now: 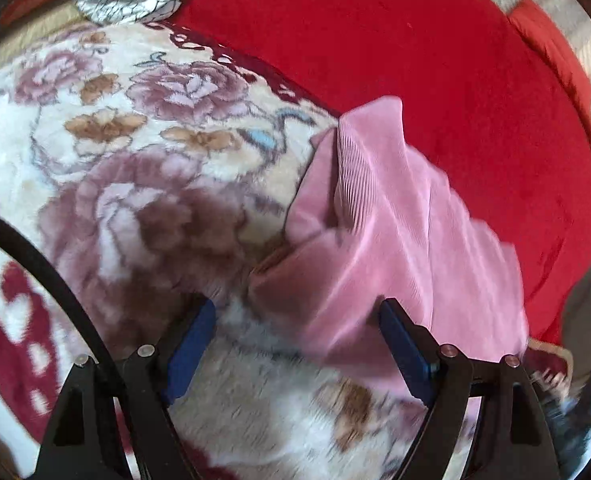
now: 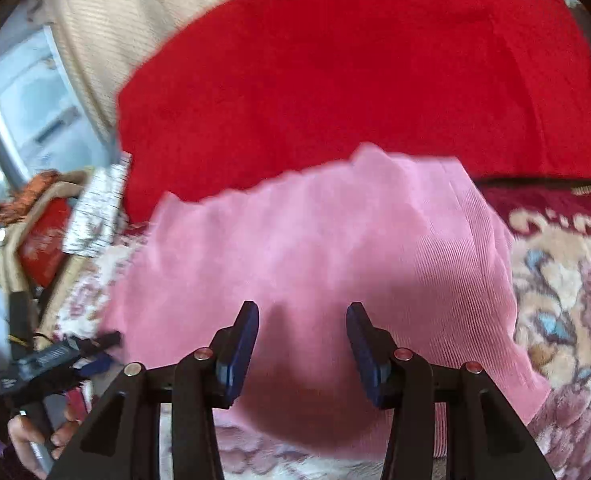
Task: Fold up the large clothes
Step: 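Grasp the folded jacket edge with the left gripper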
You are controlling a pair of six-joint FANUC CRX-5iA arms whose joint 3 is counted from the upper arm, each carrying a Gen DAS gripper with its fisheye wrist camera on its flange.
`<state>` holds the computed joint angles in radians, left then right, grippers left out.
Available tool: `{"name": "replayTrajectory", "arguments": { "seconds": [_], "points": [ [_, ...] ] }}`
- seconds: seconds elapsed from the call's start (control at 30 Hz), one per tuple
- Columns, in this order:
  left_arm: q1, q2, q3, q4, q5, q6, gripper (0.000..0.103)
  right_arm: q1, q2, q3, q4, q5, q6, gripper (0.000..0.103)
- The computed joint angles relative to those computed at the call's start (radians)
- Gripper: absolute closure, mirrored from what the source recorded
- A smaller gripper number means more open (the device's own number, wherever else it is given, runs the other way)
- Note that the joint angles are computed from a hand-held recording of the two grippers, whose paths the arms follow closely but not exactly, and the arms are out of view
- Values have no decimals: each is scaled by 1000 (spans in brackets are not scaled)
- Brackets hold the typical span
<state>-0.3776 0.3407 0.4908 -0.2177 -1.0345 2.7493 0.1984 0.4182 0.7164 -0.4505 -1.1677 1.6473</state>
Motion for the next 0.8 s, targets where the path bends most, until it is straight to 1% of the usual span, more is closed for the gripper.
{"name": "replayTrajectory", "arguments": {
  "seconds": [0.03,0.07,0.1,0.13,0.17,0.2,0.23,0.33,0.37,0.43,0.5,0.53,0.57,0.63,0.67,0.73,0.77,0.8],
  "points": [
    [3,-2,-9,-2,24,11,18,3,42,41,22,-43,-31,53],
    [2,-5,-14,-18,47,19,19,-2,50,47,10,-45,-29,53],
    [1,-10,-27,-29,84,13,37,-5,50,44,1,-32,-17,53],
    [5,-7,-29,-18,108,-12,61,-5,56,57,3,-45,-15,53],
    [4,2,-18,-19,107,-33,64,-7,56,58,0,-45,-17,53],
    [-10,13,7,-61,94,-31,70,-8,54,54,-4,-41,-17,53],
    [-17,16,13,-80,97,-29,72,-9,55,54,-6,-40,-11,53],
    [-26,4,-2,-118,135,19,73,-11,56,58,-11,-45,-7,53],
    [-24,2,-10,-116,147,28,69,-13,56,57,-15,-44,-6,53],
    [-7,-6,-38,-72,171,42,31,-17,58,60,-26,-50,-4,53],
    [5,-15,-74,-35,215,78,29,-20,56,57,-32,-52,-1,53],
    [0,-15,-70,-50,213,91,31,-21,55,56,-34,-52,2,53],
    [-1,-8,-59,-48,208,72,31,-22,56,58,-36,-54,6,53],
    [1,1,-52,-36,215,45,63,-24,58,62,-41,-58,8,53],
    [7,4,-55,-18,226,24,65,-26,60,66,-43,-61,9,53],
    [-2,4,-48,-50,230,33,74,-28,61,68,-48,-65,9,53],
    [-14,4,-35,-81,225,37,76,-29,63,70,-50,-67,10,53],
    [-38,13,6,-136,193,20,79,-30,63,72,-51,-69,11,53]
  ]
}}
